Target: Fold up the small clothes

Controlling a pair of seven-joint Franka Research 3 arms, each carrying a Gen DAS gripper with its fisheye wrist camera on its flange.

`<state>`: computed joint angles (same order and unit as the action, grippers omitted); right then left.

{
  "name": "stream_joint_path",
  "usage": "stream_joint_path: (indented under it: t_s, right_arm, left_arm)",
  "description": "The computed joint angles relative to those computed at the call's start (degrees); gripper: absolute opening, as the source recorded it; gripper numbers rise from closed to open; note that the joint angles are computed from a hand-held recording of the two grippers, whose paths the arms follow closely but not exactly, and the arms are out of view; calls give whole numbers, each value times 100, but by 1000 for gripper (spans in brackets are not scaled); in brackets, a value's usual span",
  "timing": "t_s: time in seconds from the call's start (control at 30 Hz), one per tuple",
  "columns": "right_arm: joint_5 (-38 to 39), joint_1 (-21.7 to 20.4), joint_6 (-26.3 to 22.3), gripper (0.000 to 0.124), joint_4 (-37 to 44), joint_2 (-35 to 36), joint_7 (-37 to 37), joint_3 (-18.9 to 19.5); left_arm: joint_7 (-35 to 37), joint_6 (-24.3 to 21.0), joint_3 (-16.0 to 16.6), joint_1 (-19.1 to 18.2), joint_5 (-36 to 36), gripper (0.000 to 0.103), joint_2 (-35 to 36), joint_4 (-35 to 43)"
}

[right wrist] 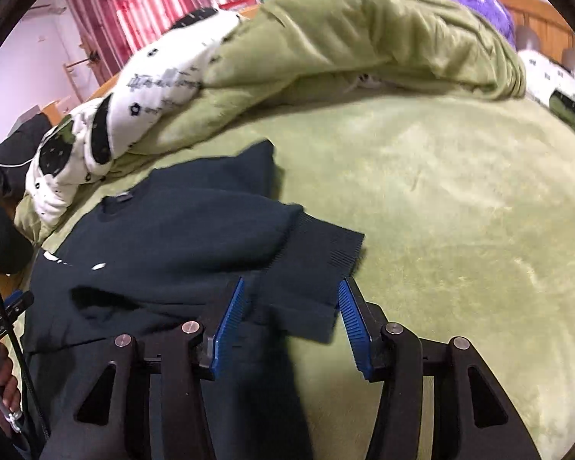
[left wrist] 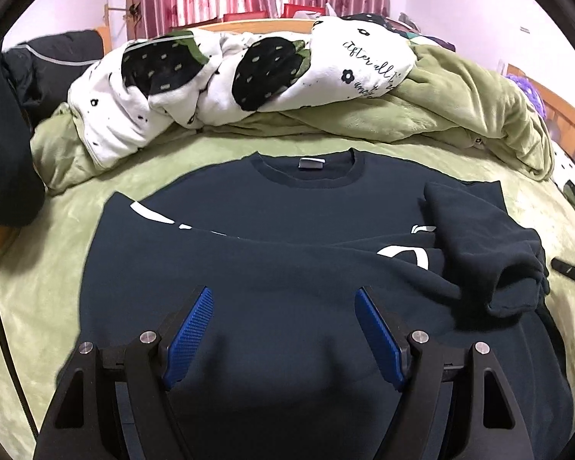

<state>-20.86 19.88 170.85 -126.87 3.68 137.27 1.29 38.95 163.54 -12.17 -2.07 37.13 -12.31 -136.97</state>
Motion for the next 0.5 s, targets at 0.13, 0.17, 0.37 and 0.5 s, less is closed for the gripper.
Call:
stream_joint_path:
  t_s: [0.13,0.17,0.37,0.5]
  right_arm:
    - [1116,-157,89,50,261,544,-971,144]
    - [1328,-176,52,51,373,694,-1151,157]
    - [1843,117,131,57,680,1092,-1565,-159]
    - [1545,521,66,57,792,1177,-1405,-586]
  left_arm:
    - [-46,-15,34,46,39,75,163,42]
    - [-82,-16,43,68,85,75,175,26]
    - [-391,-323,165,247,295,75,261,-39]
    - [-799,-599,185,423,602,75,190,-113]
